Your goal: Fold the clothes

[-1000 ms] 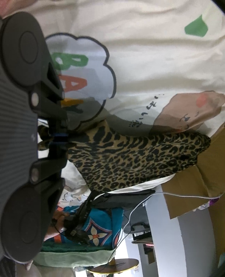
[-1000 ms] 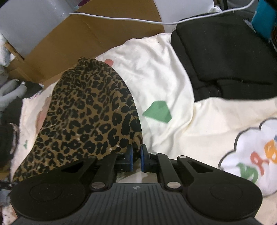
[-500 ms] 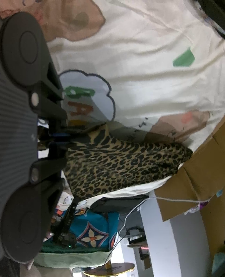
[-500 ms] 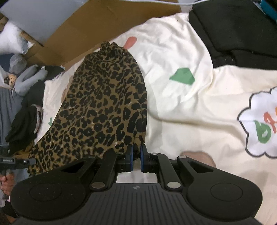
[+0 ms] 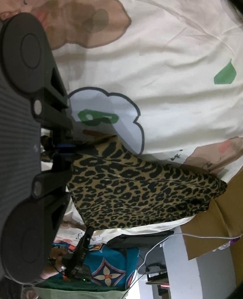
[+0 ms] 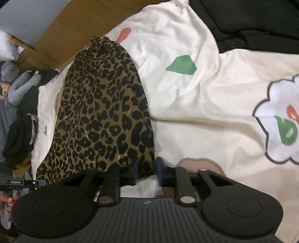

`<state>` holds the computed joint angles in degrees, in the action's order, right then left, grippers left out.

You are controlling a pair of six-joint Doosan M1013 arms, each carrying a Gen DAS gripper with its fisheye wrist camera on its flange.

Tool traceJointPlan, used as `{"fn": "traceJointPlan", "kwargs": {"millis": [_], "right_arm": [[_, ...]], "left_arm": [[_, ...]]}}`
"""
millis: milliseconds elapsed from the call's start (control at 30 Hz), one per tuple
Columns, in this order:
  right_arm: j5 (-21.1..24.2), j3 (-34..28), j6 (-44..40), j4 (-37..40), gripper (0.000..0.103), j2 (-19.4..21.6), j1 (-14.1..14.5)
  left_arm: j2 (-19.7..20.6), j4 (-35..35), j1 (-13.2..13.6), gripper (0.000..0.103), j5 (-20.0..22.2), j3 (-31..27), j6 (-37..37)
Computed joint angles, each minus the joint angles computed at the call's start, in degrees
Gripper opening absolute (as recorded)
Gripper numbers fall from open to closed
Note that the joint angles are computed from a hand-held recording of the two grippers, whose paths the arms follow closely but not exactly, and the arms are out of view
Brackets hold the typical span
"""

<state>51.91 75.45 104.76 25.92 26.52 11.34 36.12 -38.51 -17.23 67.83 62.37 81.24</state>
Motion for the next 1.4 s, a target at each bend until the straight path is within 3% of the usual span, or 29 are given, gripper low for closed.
{"fn": "traceJointPlan", "kwargs": {"millis": [33, 133, 233, 267, 733, 833, 933, 1400], "right_arm": [[-0.1, -0.2, -0.6, 0.5, 0.033, 0.2, -0.1], [-1.3, -0.4, -2.3, 2.8, 0.034, 0.9, -0.6], [-2.6, -0.4, -4.6, 5.6, 0.050, 1.6, -1.1], [-2.4, -0.6, -5.0, 5.9, 0.051, 2.0, -1.2], [0.6, -2.0, -15.5, 19.7, 0.050, 5.4, -3.5], [2.3, -2.2, -18.5, 20.7, 0.038, 5.7, -3.5], [2.9, -1.6, -20.5, 21.9, 0.037, 5.4, -3.6], [5.3, -3.2, -19.4, 24.9, 0.039, 7.2, -4.5]], "left_arm": [[0.0, 0.0, 0.0, 0.005, 0.1, 0.0, 0.0], [0.1, 0.2, -0.1, 0.006, 0.4, -0.3, -0.2], [0.5, 1.0, -0.3, 0.006, 1.1, -1.1, -0.5], [0.7, 1.3, -0.4, 0.006, 1.3, -1.4, -0.6], [0.8, 1.8, -0.4, 0.006, 1.6, -1.5, -1.4], [0.7, 1.7, -0.4, 0.006, 1.5, -1.3, -1.3], [0.6, 1.5, -0.4, 0.006, 1.3, -1.1, -1.2], [0.4, 0.9, -0.2, 0.006, 0.9, -0.6, -1.5]]}}
